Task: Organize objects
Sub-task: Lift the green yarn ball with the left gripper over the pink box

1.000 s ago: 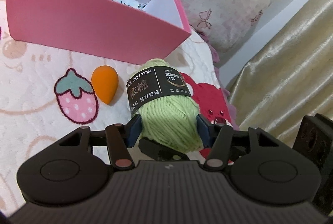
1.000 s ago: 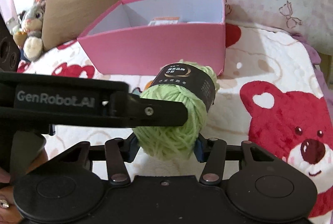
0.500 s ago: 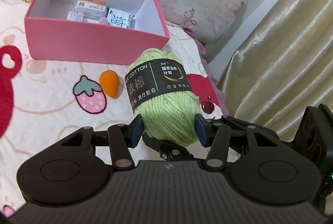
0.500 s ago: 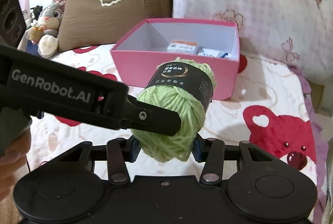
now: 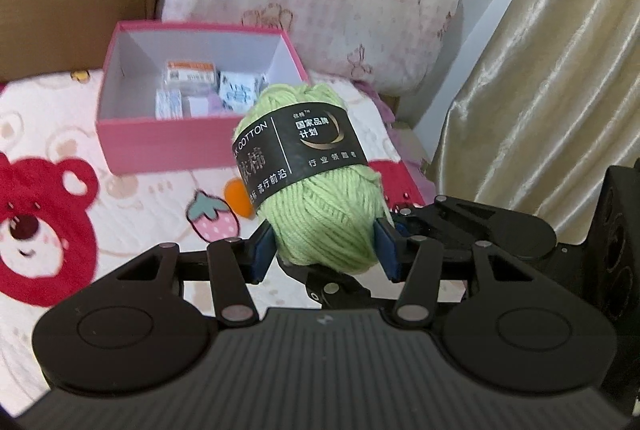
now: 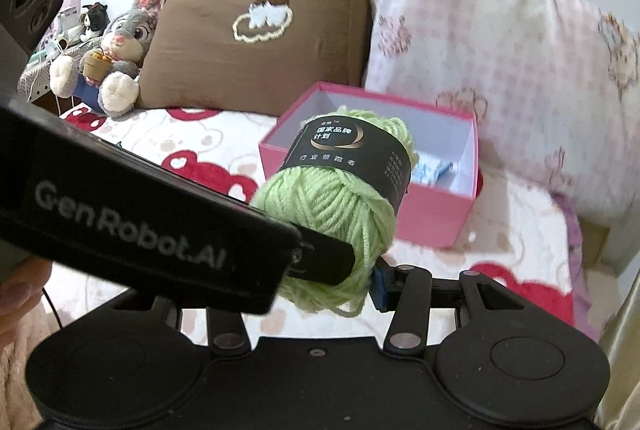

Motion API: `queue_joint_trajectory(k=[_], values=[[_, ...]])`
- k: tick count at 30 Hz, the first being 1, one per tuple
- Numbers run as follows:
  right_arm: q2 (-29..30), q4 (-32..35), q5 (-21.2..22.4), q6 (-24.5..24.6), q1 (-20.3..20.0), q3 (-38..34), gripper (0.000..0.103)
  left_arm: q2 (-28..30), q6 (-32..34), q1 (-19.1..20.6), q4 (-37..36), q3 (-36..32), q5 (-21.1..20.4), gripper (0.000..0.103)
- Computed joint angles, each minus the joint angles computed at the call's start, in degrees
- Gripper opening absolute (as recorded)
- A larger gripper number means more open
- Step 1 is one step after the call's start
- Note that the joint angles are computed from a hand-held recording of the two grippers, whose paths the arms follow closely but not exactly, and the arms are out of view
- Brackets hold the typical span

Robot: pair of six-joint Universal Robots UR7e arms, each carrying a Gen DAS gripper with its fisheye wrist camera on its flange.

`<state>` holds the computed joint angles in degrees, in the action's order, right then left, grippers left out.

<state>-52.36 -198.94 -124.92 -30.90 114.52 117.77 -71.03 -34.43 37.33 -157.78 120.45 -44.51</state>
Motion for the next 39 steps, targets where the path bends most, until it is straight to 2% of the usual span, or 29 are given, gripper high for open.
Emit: queue_joint_trajectory(k=[4, 7, 10, 16, 21, 25, 28, 35, 39], values=[[1.58, 0.38, -0.50, -1.97, 1.67, -3.25, 0.053, -2.01, 0.30, -0.74, 2.15, -0.67, 2.13, 0.051], [2.89, 2.55, -1.10, -0.86, 2.47, -6.77, 0.053, -2.86, 2.03, -0.36, 3.65, -2.04, 3.19, 0.051], [4.58, 4.01, -0.72, 0.15, 2.63, -10.51, 0.053, -2.94, 3.82, 0.61, 3.75, -3.70, 4.41, 0.051], [8.27, 5.37, 1.35, -1.22, 1.66, -17.96, 0.053, -2.12, 9.24, 3.99, 3.15, -9.00, 4.46, 0.051], [11.25, 9.08, 2.72, -0.51, -0.21, -24.84, 0.053, 0.94, 12.96, 7.54, 0.64, -13.73, 3.60, 0.051], [13.64, 10.53, 4.20, -0.88, -1.99, -29.06, 0.053, 3.75, 16.72, 10.48, -5.31, -15.88, 2.71, 0.051], [15.09, 12.58, 5.27, -1.12, -3.12, -31.66, 0.053, 4.92, 18.36, 12.65, -6.89, -17.19, 1.34, 0.051], [18.67, 16.40, 8.86, -1.15, -6.20, -36.07, 0.052, 7.54, 19.97, 16.82, -8.04, -18.85, 1.15, 0.051], [19.56, 17.10, 12.82, 0.89, -8.51, -36.58, 0.053, 9.16, 24.37, 18.44, -11.32, -18.69, 1.27, 0.051]])
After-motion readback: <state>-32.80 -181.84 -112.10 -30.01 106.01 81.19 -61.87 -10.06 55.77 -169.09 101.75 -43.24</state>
